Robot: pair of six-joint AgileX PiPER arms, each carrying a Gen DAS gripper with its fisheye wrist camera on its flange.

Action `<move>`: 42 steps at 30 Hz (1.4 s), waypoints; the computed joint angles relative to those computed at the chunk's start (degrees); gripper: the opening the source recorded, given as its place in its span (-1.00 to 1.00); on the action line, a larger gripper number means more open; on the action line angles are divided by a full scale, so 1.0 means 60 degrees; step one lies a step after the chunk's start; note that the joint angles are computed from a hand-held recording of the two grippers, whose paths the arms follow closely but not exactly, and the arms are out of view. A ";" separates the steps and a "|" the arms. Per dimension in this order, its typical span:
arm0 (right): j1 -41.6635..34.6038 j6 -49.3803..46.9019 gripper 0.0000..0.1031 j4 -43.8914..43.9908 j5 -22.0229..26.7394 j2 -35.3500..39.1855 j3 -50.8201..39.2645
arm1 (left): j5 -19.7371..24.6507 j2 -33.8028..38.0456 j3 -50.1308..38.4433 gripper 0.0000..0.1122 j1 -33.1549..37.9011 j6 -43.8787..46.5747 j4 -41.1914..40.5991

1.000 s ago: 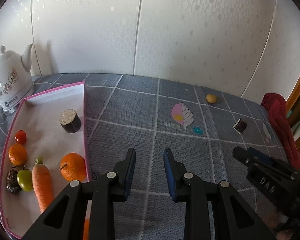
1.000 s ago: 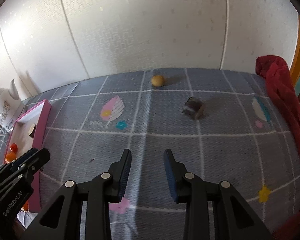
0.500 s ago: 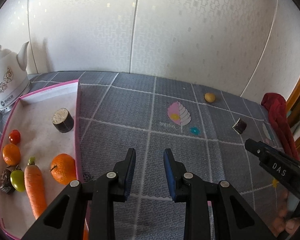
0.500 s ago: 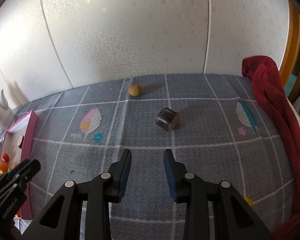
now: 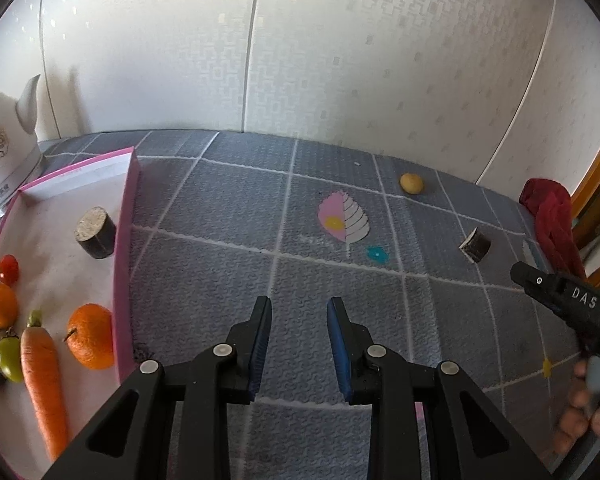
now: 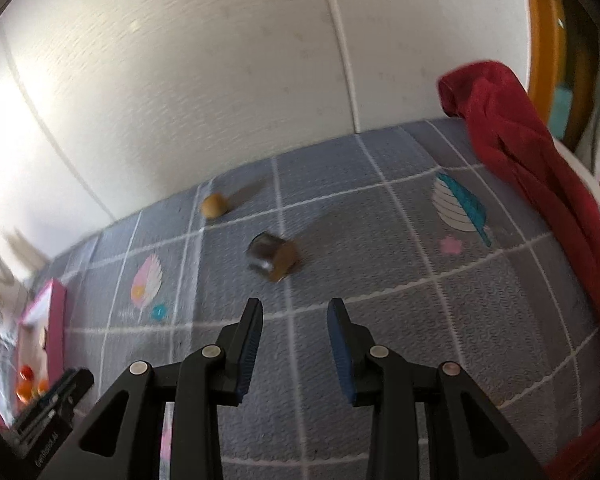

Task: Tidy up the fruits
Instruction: 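Move both open tools back toward the brown round fruit and the other dark cylinder, then grasp the brown round fruit with the left tool while the right tool approaches the dark cylinder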

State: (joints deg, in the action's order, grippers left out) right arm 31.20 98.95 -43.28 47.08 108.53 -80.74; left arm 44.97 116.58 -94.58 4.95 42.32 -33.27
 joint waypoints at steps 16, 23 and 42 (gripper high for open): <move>-0.0684 -0.0996 -0.25 0.0201 -0.0434 0.1284 -0.1749 | 0.0321 0.0860 -0.0953 -0.48 -0.0374 -0.0262 0.0013; -0.0965 -0.2233 -0.34 0.1226 0.0146 0.2205 -0.2841 | 0.0557 0.1031 -0.1339 -0.48 -0.0471 -0.0158 -0.0173; -0.1052 -0.2352 -0.82 0.1031 -0.0536 0.1392 -0.1620 | 0.2209 0.3240 -0.5105 -0.48 -0.1596 -0.1721 0.0339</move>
